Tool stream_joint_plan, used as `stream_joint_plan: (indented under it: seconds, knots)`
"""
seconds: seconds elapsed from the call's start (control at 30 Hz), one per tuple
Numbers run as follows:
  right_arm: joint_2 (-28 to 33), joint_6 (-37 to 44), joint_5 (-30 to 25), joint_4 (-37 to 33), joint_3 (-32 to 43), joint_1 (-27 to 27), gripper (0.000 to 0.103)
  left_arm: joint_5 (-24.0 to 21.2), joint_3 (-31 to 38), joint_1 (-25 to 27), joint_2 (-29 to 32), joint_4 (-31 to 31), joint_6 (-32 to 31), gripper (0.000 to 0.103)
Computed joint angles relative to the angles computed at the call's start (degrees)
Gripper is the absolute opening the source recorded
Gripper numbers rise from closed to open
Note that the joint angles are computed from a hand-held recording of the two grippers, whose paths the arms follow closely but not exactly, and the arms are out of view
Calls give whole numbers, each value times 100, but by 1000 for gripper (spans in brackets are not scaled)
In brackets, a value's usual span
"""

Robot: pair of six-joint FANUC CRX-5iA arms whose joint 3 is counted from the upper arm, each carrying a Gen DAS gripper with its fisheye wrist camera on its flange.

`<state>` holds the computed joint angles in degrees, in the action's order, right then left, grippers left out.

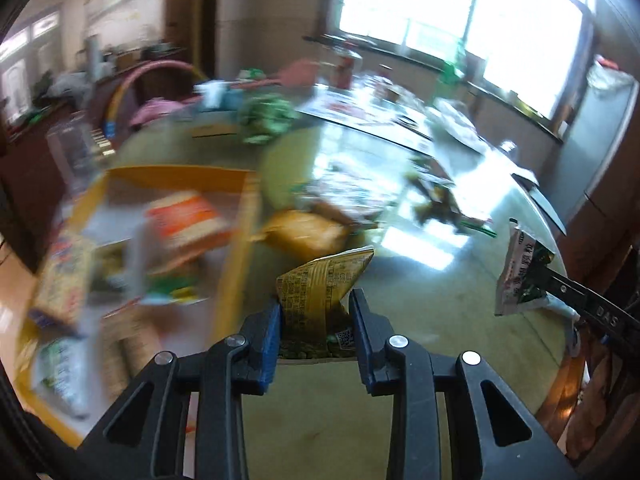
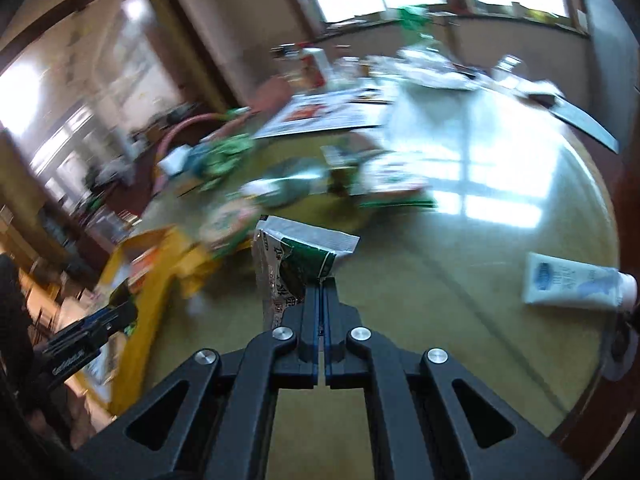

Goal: Organize snacks
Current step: 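Carry the chip packet and sachet in both grippers over the yellow tray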

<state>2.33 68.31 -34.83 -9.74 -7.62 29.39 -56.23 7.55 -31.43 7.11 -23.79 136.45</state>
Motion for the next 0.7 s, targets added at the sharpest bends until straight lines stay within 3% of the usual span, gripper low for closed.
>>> stream_joint_plan:
  seconds: [0.37,0.7]
  knots:
    - [198,1018,-417,-574,745,1195,3,-474,-1169,309,-1427,-699,984,32]
    - [907,1425,-932,-929,1535,1659,3,-262,-1834,980,-1864,-141,671,32]
